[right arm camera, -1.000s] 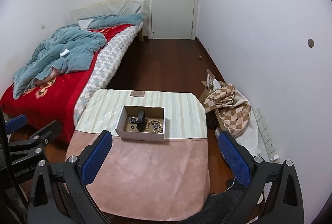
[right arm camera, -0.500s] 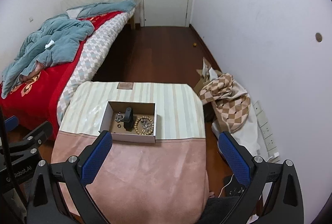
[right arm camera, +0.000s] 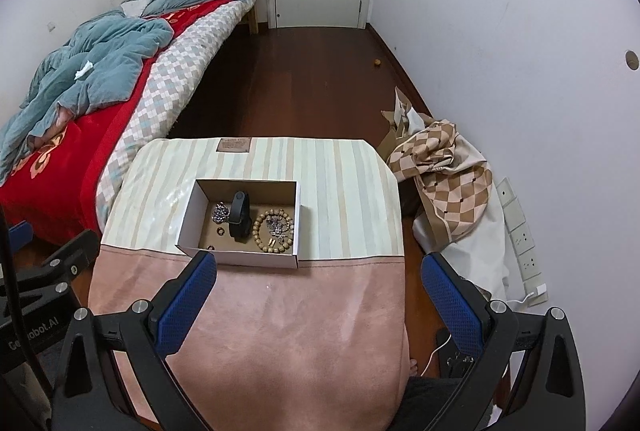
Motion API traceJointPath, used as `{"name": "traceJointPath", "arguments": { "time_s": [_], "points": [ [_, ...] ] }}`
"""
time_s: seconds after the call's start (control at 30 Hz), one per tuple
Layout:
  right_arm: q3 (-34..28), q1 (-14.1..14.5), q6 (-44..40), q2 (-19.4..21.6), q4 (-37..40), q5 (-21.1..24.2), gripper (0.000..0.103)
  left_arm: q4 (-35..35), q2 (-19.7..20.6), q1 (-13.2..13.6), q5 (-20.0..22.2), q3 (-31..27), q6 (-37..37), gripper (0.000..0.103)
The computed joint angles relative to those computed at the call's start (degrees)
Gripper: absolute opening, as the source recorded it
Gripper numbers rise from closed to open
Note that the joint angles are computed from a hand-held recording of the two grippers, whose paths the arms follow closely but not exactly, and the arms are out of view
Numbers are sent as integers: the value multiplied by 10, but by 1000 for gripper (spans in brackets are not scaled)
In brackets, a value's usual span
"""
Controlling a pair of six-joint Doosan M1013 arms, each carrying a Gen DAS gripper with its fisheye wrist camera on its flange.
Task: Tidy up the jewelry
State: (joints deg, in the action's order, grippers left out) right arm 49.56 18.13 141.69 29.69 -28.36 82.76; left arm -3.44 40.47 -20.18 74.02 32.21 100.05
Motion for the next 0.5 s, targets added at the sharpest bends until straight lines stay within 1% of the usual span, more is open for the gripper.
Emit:
{"name": "traceJointPath", "arguments": {
  "time_s": [0.2,0.5],
  "points": [
    [-3,0,-3,3,4,2,103,-1,1,0,3,-1,0,103],
    [-2,0,-1,2,3,1,103,1,-3,-1,-5,10,0,103]
  ]
}}
